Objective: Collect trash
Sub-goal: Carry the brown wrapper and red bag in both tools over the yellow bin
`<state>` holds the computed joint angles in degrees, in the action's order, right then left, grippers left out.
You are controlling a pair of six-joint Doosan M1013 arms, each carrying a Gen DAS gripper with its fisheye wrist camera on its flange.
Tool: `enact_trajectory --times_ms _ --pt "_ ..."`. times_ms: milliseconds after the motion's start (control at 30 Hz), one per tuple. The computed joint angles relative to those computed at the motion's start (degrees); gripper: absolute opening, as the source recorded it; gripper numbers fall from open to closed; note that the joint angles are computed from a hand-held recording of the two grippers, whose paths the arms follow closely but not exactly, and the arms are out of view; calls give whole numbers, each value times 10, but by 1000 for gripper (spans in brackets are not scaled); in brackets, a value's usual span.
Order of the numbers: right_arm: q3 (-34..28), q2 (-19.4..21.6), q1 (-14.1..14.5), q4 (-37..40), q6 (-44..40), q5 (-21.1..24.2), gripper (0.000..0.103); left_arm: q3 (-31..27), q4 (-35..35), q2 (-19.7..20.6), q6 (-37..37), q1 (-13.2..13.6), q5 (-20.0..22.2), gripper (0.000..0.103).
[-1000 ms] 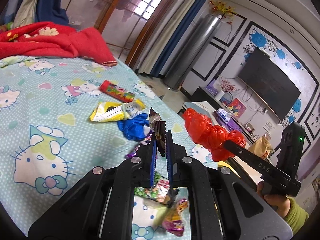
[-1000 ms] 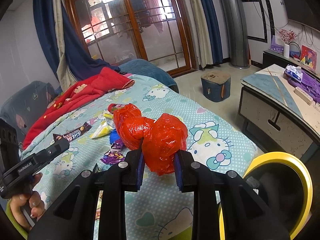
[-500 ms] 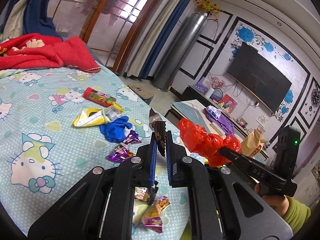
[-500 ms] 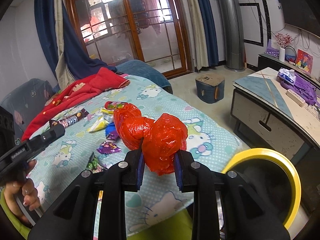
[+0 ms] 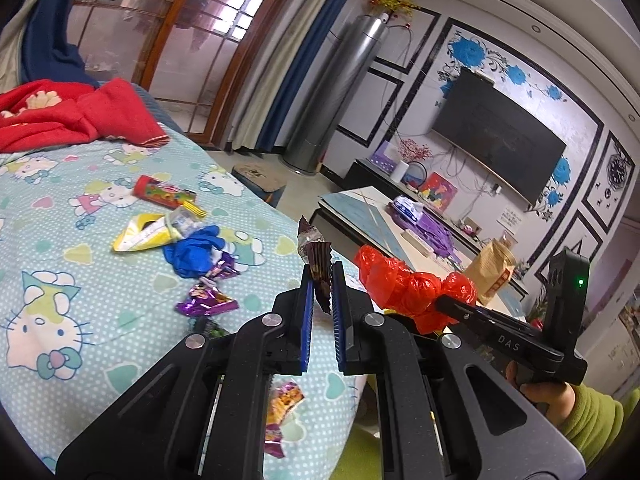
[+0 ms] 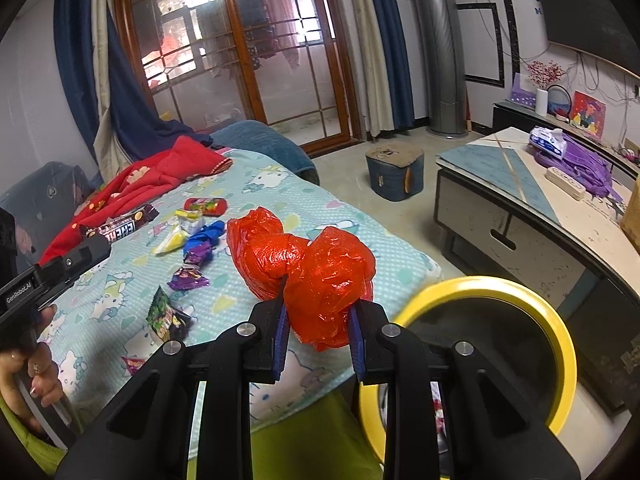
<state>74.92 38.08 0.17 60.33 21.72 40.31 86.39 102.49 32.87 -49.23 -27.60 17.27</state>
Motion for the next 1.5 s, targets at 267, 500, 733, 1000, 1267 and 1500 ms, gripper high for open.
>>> enact_trajectory --times_ms 267,500,733,1000,1267,1500 --pt "9 -3 -15 -3 13 -14 24 -18 -38 12 55 -3 -26 5" --pt "15 -3 -27 -8 30 -34 24 -32 -90 21 120 -8 -46 5" --pt "17 -3 -38 -4 40 -50 24 -50 -171 32 237 -18 -58 5" --pt "9 5 -49 -15 76 -62 24 -72 -311 44 399 -25 -64 5" --pt "2 14 -55 -38 118 -69 24 -102 -538 63 651 -32 -72 5" --pt "-8 23 -57 -62 157 -68 24 -126 -661 79 790 -37 -65 5"
